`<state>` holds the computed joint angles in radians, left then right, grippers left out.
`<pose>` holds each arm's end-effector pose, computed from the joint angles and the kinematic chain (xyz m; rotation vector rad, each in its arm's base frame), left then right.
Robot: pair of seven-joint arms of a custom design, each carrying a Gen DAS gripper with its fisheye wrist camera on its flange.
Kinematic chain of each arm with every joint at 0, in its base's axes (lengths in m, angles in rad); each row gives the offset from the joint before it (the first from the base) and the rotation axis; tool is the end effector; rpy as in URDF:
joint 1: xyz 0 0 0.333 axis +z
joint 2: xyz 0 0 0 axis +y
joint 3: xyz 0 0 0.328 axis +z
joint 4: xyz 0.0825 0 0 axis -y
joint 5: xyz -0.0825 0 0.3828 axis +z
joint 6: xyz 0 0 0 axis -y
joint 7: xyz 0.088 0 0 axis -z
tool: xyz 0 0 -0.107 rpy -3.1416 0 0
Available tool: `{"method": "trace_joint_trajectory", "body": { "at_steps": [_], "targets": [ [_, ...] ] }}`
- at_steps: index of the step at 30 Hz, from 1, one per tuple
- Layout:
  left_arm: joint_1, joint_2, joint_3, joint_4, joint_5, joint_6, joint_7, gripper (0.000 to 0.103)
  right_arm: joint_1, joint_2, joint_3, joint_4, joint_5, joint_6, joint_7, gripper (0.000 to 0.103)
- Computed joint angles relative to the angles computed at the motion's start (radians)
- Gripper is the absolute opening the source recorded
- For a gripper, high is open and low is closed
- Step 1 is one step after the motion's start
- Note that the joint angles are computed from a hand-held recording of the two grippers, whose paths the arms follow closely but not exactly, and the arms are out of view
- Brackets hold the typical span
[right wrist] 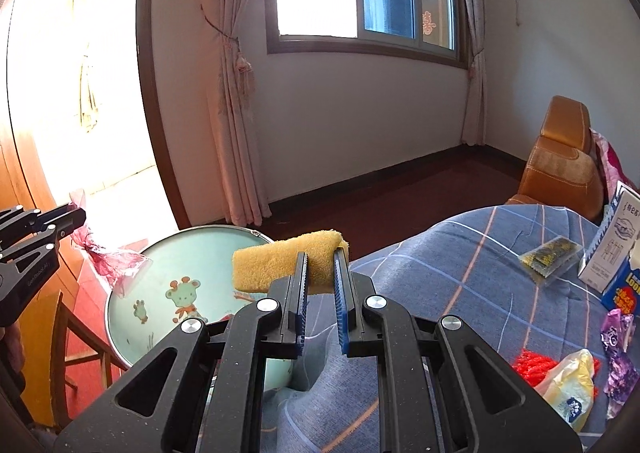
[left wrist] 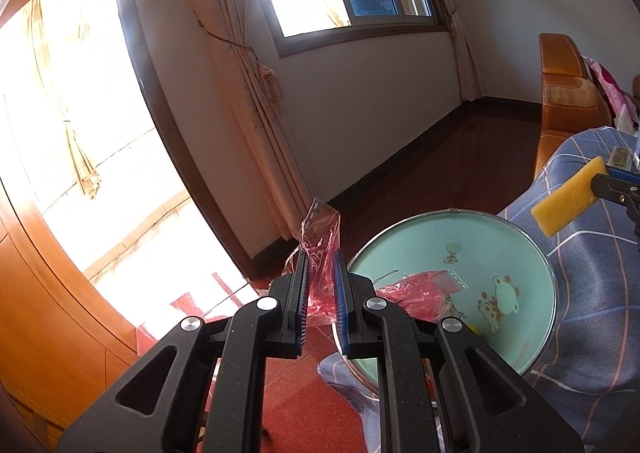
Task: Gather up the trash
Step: 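Carry the pink bag and yellow sponge cake over the green bin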
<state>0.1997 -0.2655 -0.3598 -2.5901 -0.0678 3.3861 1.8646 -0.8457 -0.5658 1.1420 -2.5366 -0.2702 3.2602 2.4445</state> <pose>0.4617 -0.0758 0.4862 -1.1922 1.8388 -0.7686 0.4403 0.2081 0.4623 -1.5204 1.6574 -0.9282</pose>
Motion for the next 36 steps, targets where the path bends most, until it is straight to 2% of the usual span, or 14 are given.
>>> {"method": "trace_joint_trajectory", "body": {
  "at_steps": [6, 10, 20, 25, 36],
  "targets": [
    [0.101, -0.005, -0.119, 0.0, -0.049, 0.017, 0.02, 0.012, -0.044, 0.031, 0.041, 0.025, -0.014, -0.002, -0.018, 0.013],
    [0.109, -0.003, -0.131, 0.0, -0.066, 0.018, 0.031, 0.012, -0.067, 0.044, 0.06, 0.039, -0.018, -0.001, -0.03, 0.013],
    [0.078, 0.006, -0.095, 0.01, -0.057, -0.001, 0.032, 0.012, -0.084, 0.056, 0.087, 0.064, -0.034, -0.022, -0.05, 0.013],
    [0.04, 0.005, -0.049, 0.012, -0.029, -0.01, 0.016, 0.012, -0.09, 0.064, 0.092, 0.069, -0.045, -0.025, -0.054, 0.013],
    [0.019, 0.006, -0.019, 0.011, 0.007, -0.014, -0.005, 0.012, -0.094, 0.063, 0.098, 0.075, -0.053, -0.031, -0.052, 0.013]
  ]
}}
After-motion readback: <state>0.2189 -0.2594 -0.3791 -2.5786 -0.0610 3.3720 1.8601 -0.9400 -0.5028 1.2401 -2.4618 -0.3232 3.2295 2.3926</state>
